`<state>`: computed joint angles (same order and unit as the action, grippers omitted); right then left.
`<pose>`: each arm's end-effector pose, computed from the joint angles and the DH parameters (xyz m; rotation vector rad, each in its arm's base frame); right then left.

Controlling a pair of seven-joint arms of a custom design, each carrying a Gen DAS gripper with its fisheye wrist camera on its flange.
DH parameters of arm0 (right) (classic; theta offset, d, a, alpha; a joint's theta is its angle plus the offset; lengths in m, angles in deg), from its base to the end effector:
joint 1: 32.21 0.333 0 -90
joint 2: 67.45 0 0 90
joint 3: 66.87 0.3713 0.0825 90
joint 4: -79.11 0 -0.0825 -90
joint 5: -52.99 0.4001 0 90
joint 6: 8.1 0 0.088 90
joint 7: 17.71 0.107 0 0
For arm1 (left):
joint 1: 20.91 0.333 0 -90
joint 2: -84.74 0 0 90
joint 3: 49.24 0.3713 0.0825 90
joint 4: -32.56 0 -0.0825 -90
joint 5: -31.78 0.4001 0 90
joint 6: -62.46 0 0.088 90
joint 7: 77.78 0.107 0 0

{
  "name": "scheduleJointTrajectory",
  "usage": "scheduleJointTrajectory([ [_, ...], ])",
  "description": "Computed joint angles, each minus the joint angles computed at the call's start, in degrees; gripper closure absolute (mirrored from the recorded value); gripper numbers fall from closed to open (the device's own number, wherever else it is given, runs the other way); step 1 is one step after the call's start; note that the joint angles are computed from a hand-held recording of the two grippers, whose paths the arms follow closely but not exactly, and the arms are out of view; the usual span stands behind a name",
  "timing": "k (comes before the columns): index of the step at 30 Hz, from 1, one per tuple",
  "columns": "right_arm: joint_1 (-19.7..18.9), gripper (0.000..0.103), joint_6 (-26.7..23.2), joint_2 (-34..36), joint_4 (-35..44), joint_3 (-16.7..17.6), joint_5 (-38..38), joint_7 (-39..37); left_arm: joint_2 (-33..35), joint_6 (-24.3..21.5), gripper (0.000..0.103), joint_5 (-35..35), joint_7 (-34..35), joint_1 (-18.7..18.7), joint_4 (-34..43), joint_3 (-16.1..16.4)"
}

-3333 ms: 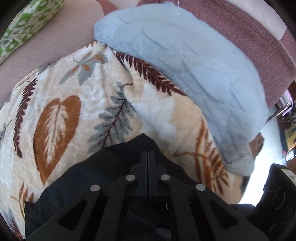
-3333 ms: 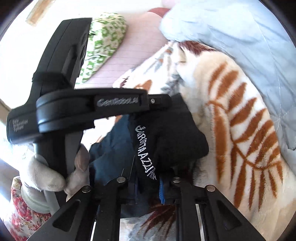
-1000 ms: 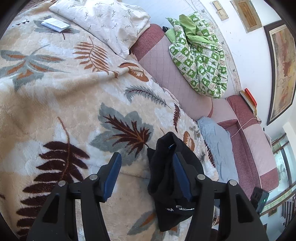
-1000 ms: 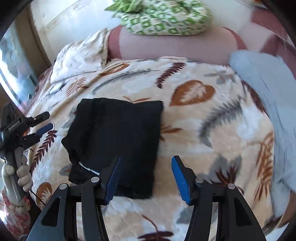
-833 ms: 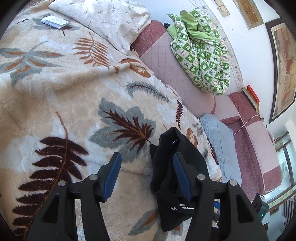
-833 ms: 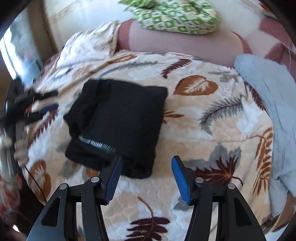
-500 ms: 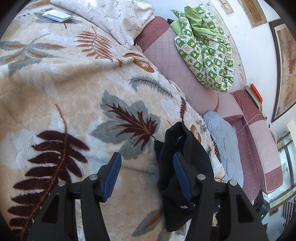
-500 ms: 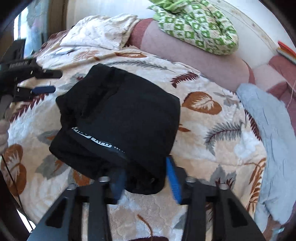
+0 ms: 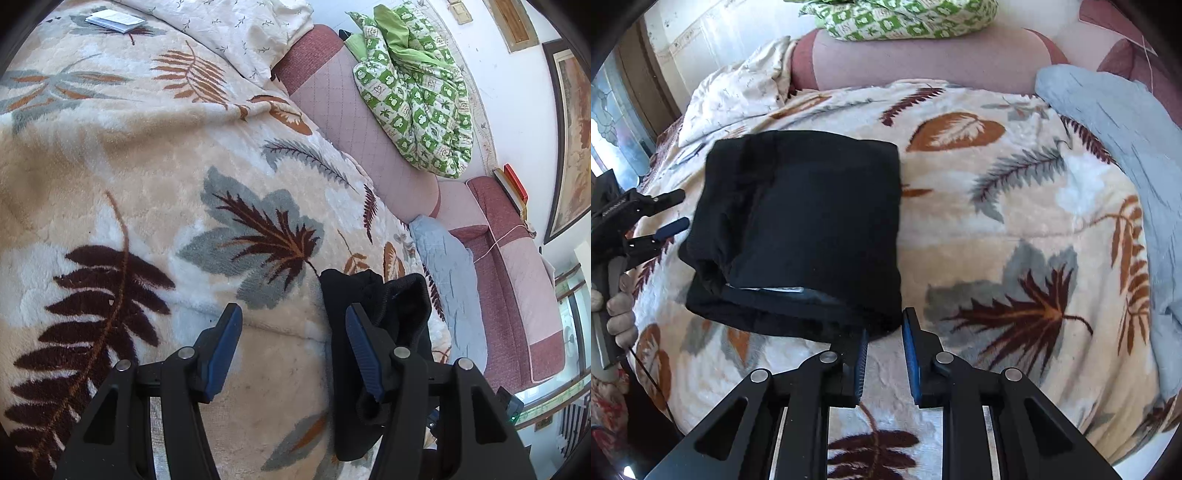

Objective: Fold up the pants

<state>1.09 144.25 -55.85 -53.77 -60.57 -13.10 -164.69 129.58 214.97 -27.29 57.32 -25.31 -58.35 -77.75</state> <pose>0.4024 0.3659 0.2999 -1.4151 2.2521 -0.5153 0.6956 -0.3285 0.2670 1.5169 -2.0045 1.1599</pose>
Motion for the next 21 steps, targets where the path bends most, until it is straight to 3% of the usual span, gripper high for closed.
scheduleJointTrajectory([
  [6,0.73,0.071,-6.77,-5.17,0.23,2.07,4.55,-7.67,-3.51,3.15,0.045,-9.58,10.58,3.24,-4.77,-5.50],
  [9,-0.96,0.071,-4.82,-5.12,3.60,1.65,2.37,-10.47,-5.39,3.40,0.045,-14.11,13.48,2.18,-7.34,-5.55],
  [14,-4.28,0.071,4.43,6.72,17.91,-0.32,8.58,-24.56,-7.18,2.72,0.045,-13.58,12.46,-1.86,-9.28,-1.29],
  [16,-8.24,0.071,9.34,13.78,24.20,2.11,18.75,-34.52,-7.51,3.51,0.045,-13.49,12.86,-2.46,-9.17,-0.32],
  [17,-9.07,0.070,9.15,16.06,26.41,3.17,22.18,-37.38,-7.71,4.04,0.045,-13.61,13.41,-2.56,-9.21,-0.06],
  [19,-11.51,0.053,5.11,21.72,32.21,6.80,30.80,-46.06,-8.02,5.54,0.044,-13.37,13.54,-3.05,-9.07,0.72],
  [21,-9.46,0.042,5.30,23.01,33.77,4.57,30.40,-45.64,-7.64,5.01,0.043,-12.14,12.28,-2.98,-8.49,1.25],
])
